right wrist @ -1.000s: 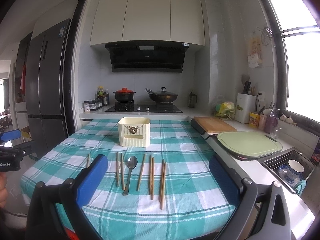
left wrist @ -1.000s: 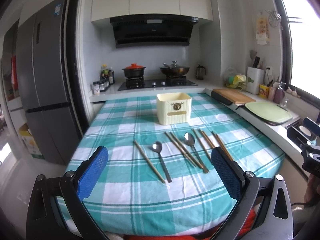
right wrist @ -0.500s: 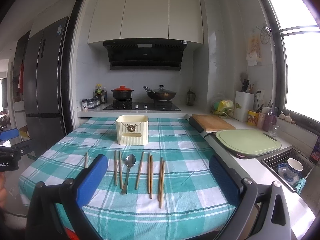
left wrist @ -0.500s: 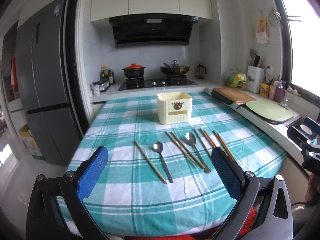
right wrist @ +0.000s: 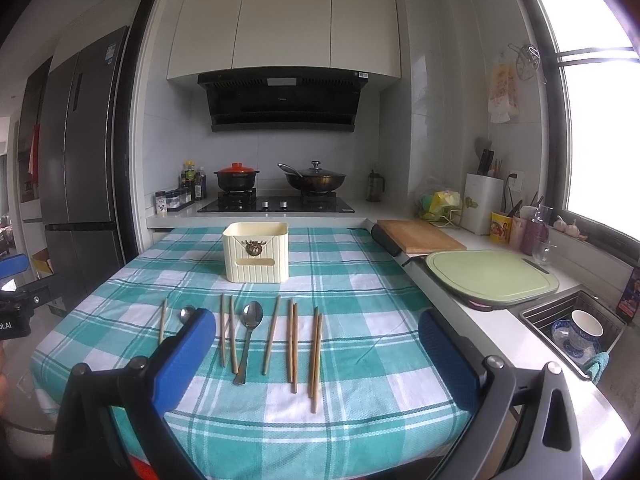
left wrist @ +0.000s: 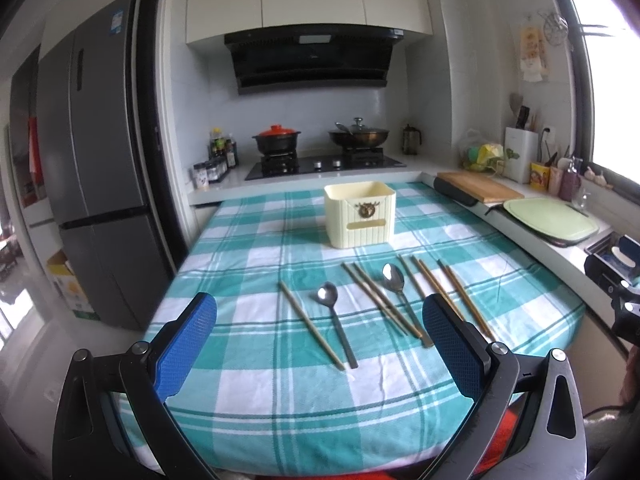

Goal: Organize utensils

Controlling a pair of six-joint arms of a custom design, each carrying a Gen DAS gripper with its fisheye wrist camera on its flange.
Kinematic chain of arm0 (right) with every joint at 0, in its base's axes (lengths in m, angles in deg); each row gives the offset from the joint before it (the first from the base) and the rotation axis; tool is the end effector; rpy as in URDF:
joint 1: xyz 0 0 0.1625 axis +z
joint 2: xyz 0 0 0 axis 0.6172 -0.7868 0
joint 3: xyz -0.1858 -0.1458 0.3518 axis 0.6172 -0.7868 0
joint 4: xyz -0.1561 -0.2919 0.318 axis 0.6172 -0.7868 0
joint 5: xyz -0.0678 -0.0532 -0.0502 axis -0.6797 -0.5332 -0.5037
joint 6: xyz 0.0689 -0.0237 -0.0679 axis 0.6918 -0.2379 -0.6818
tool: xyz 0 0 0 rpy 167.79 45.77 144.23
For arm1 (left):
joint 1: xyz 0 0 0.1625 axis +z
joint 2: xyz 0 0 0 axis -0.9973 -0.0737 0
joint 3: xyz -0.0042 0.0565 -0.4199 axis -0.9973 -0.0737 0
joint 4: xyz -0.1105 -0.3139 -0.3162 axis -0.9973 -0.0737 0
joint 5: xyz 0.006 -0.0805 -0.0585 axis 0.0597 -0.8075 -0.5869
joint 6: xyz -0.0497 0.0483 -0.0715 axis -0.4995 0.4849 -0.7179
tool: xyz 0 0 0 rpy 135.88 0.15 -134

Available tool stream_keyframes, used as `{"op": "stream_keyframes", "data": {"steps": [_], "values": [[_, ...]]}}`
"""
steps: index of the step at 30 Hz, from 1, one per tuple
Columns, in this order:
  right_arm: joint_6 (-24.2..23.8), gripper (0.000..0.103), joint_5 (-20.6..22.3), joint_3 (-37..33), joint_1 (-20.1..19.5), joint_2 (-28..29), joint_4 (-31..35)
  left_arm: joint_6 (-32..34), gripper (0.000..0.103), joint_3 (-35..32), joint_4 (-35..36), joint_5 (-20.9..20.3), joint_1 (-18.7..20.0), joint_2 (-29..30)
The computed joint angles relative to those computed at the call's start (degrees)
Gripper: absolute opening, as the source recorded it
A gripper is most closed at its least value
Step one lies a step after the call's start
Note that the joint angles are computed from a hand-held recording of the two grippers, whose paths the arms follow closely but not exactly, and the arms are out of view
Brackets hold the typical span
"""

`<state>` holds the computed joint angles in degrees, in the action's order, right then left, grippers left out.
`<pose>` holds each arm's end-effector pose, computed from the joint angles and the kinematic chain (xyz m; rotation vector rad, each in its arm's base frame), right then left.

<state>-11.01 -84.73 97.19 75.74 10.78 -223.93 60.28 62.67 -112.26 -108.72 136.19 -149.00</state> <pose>0.2910 -0.5079 0.1720 0.3665 -1.8052 1.4415 -0.2139 -0.5760 0.2665 0.8395 2.0912 -1.2238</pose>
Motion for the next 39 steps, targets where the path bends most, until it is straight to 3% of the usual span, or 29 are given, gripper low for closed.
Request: {"op": "stream_keyframes", "data": {"steps": [11,19,23,30,35,39], "values": [[0.9,0.103,-1.7,-1.5,-0.8,0.4,2.5,2.2,0.102,-2.0,1.0,1.3,1.3,1.6],[1.3,0.103,-2.0,-3.2,-2.2,0.8,4.4,-3.6,0.102,-4.3,12.9,2.6,3.0,2.2],[2.9,0.103,-2.2,-3.9,-3.6,0.4,7.7,-1.4,0.103,-5.0,11.1,4.9,3.2,4.4],[12.1,0.103,-0.6,-5.8,-10.0,-1.4,27.2,-4.9,0.103,-9.4,19.7,2.2,5.7,6.5],[15.2,0.103,-1.6,-11.4,-14.2,0.9,37.9,-3.3,0.103,-13.9,19.7,3.9,7.3,10.8],[17.3,0.103,-1.1,-15.8,-16.5,2.3,46.5,-7.0,0.103,-16.6,23.5,3.6,8.7,12.2]]}}
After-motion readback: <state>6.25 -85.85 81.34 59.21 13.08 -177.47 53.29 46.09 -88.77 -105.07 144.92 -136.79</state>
